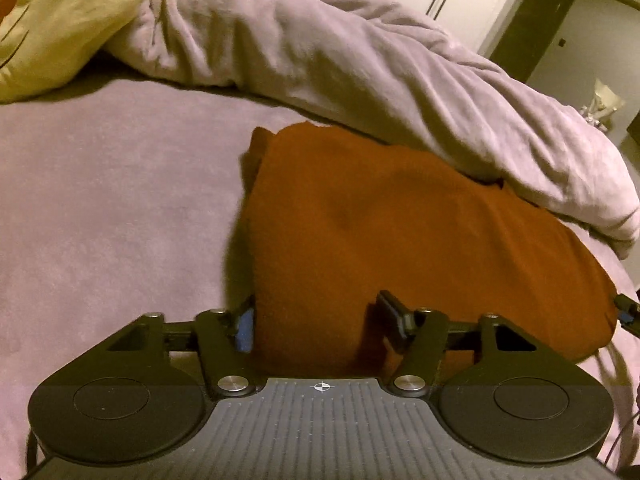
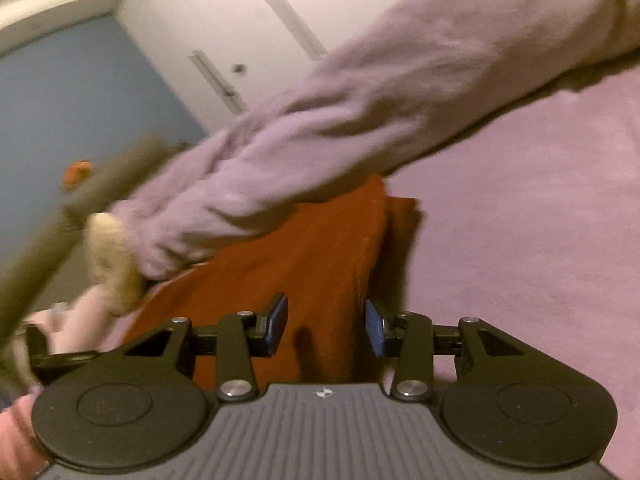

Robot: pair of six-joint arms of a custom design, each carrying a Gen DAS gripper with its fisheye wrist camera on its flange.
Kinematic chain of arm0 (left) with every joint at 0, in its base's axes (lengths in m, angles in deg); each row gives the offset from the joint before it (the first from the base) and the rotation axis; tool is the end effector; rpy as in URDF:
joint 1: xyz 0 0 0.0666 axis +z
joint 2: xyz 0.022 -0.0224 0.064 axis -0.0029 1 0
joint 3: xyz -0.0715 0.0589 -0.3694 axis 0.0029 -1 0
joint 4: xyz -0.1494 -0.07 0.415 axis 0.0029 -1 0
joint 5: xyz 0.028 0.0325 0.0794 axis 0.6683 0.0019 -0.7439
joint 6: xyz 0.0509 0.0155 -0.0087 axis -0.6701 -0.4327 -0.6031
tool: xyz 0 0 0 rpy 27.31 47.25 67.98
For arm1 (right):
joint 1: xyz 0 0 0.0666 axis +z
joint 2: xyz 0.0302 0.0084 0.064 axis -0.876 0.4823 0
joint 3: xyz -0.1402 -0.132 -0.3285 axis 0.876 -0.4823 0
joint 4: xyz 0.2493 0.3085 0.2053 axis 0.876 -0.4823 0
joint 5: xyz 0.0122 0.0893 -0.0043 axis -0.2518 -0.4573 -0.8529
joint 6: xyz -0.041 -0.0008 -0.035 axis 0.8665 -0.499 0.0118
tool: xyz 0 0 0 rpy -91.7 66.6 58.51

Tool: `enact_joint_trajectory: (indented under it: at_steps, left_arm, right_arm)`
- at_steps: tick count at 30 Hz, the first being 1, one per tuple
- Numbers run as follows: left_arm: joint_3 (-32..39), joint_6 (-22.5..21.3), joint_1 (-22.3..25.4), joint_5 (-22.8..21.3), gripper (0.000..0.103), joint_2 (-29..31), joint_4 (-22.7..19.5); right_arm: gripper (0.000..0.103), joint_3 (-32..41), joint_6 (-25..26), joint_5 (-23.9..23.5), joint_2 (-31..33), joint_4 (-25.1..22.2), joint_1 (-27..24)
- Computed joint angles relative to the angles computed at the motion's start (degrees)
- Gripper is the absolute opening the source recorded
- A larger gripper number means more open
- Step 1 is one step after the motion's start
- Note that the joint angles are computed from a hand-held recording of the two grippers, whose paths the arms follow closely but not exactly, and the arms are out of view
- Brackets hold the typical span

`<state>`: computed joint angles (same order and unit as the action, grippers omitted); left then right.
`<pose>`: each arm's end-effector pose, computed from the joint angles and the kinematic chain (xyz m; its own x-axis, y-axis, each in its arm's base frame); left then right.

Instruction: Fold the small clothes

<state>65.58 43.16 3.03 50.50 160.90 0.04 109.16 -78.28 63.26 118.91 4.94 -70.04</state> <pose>0.4589 0.0101 0.5281 -0.7974 -0.0289 -0.6027 0.2149 0.9198 -0.3284 0.3263 -0.0360 0.5230 -0.6171 0.4597 -0.6386 0.0462 0.8313 0.5539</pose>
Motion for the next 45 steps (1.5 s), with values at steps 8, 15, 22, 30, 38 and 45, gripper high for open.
enact_joint_trajectory:
  at_steps: [8,15,22,30,38,45]
  left_arm:
    - [3.15,1.56,-1.19,-4.09,0.041,2.63,-1.15]
    - [6.26,-2.46,-5.05,-17.09,0.012,2.58,-0.71]
    - [6.65,-7.18,-9.42,-30.47,0.030,3.41,-1.84]
    - [7.96,-1.61,-8.46,-35.40,0.050,3.07,-1.95]
    - [8.04,1.03,-9.99,-34.53,0.049,2.26,-2.87]
    - [6.88,-2.36,-11.06,-33.77,0.062,1.25,-2.16]
  right_arm:
    - [0.031,4.59,13.71,-8.61,6.62,-9.43,-0.83]
    - [0.008,7.76,20.83,3.02,5.76,-12.02,3.78]
    - [0.010,8.56,27.27,16.83,5.95,-15.21,9.02]
    - [0.022,7.85,27.43,10.99,2.54,-15.31,1.02]
    - [0.022,4.98,15.50,-0.61,3.90,-12.46,-5.68]
    - [0.022,3.87,12.26,-11.28,4.00,-8.53,-5.91]
